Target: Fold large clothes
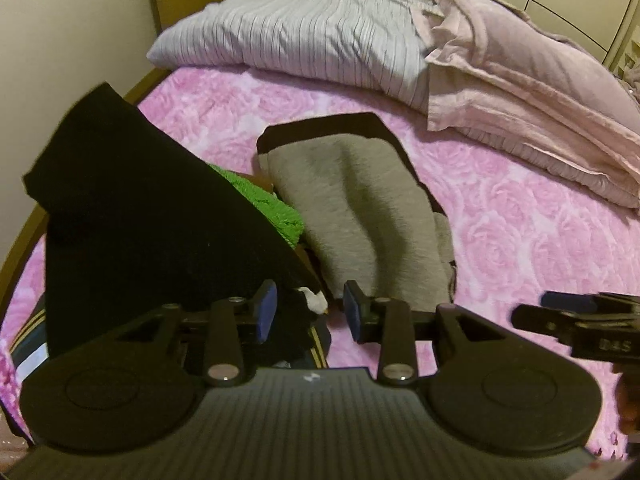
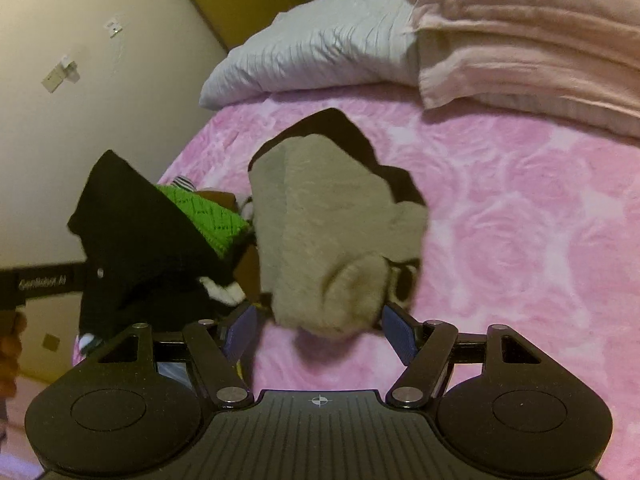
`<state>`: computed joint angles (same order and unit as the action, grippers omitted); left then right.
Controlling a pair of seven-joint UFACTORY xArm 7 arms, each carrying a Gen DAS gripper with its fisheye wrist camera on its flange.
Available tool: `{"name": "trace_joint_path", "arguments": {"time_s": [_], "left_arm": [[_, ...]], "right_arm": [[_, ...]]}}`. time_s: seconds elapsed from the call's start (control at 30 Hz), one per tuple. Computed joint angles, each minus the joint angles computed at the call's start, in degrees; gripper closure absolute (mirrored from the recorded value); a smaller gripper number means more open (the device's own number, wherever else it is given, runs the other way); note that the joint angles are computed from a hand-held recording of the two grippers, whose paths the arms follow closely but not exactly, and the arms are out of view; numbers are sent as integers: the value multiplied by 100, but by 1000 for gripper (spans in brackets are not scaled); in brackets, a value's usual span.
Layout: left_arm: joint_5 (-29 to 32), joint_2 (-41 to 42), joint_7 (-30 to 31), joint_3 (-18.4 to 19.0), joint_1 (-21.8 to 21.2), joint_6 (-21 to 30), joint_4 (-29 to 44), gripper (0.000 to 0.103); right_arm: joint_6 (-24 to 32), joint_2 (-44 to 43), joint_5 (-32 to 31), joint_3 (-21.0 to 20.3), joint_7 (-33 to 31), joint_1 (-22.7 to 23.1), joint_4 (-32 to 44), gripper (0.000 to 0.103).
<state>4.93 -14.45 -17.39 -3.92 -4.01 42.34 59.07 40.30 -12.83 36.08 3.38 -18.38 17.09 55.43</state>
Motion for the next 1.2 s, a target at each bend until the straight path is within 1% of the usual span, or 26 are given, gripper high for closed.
{"name": "trace_joint_path", "arguments": {"time_s": [0.1,0.2,0.27,0.3,0.33,0.37,0.4,0.43,0.47,0.5,0.6,0.73,0.8,0.83,0.87,0.97,1.1,1.2], "left_arm": [[-64,261,124,83,27,-107,51,72],[-127,466,189,149,71,-209,75,72],[-157,547,200,178,102,-272,75,72],[-156,567,191,184,116,-288,77,72],[-162,577,188,191,127,-303,80,72],[-174,569,196,198,135,-308,82,72],[-190,540,214,204,140,-308,75,72],[-206,513,233,208,143,-310,73,72],[-213,482,243,207,147,-291,84,72],[-213,462,246,201,148,-259,113,72],[-197,394,206,156,131,-208,231,72],[-140,309,103,20,17,-210,491,72],[-168,247,113,-49,-89,-216,634,72],[-178,208,114,-96,-152,-226,704,72],[-162,181,80,-153,-208,-229,776,72],[-217,122,19,-348,-465,-203,1057,72],[-318,187,-108,-663,-905,-164,1491,72],[-251,352,-321,-940,-1247,-161,1835,72]], "right_arm": [[-459,608,-97,246,150,120,283,36],[-810,1240,-560,482,543,190,592,36],[-1003,1606,-886,577,927,224,718,37],[-1022,1754,-1037,603,1078,227,792,40],[-1069,1875,-1234,615,1256,234,847,89],[-1048,1957,-1222,639,1248,192,913,96],[-1096,1934,-1154,657,1268,147,900,96],[-1297,1812,-846,701,1130,75,791,97],[-1534,1636,-298,834,758,-103,674,97],[-1659,1491,10,741,557,-53,620,97],[-1942,984,1029,534,90,-98,608,99],[-2285,411,1729,155,-393,1,755,99],[-2408,104,2106,-118,-731,92,913,99],[-2502,-33,2147,-217,-797,106,1001,99],[-2517,-177,1961,-280,-637,35,1098,99],[-2305,-656,1653,-659,-433,-59,1256,99],[-2096,-1470,1227,-1181,-445,-92,1222,99],[-1849,-1987,753,-1532,-367,-216,1210,98]]}}
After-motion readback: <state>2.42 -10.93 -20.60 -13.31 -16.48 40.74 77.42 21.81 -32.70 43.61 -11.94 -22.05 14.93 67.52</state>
